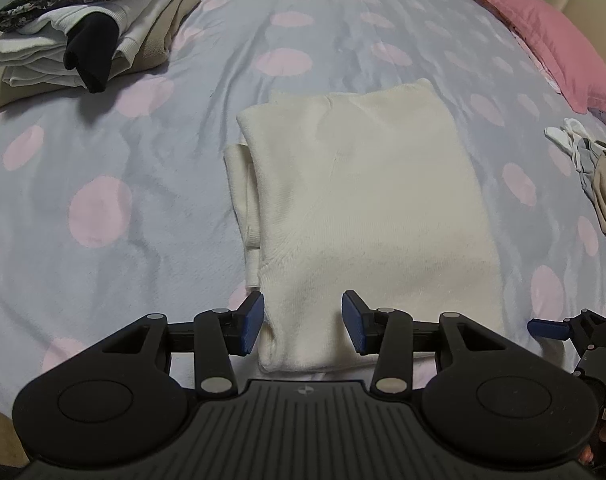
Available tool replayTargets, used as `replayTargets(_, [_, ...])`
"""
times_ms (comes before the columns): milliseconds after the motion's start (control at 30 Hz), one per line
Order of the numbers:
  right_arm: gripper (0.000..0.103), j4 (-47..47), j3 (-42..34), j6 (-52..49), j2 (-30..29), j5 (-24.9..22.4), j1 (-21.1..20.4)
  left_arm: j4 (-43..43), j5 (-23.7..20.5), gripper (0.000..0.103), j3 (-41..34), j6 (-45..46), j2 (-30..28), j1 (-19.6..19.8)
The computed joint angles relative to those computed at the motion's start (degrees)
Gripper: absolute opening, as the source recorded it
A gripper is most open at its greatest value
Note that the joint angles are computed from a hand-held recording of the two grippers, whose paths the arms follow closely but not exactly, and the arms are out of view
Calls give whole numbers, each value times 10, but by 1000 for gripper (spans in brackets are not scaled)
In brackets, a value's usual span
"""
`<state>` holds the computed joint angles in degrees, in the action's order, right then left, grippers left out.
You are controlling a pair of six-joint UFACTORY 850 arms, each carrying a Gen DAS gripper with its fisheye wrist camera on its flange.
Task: Fold clothes
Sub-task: 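Move both open tools to the edge of the folded cream sweater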
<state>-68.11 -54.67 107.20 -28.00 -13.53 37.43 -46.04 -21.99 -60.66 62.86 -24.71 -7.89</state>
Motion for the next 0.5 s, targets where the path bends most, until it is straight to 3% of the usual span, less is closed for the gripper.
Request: replayTargets(500, [103, 34, 3, -51, 6, 14, -10, -14, 10, 41, 3, 11, 3, -1])
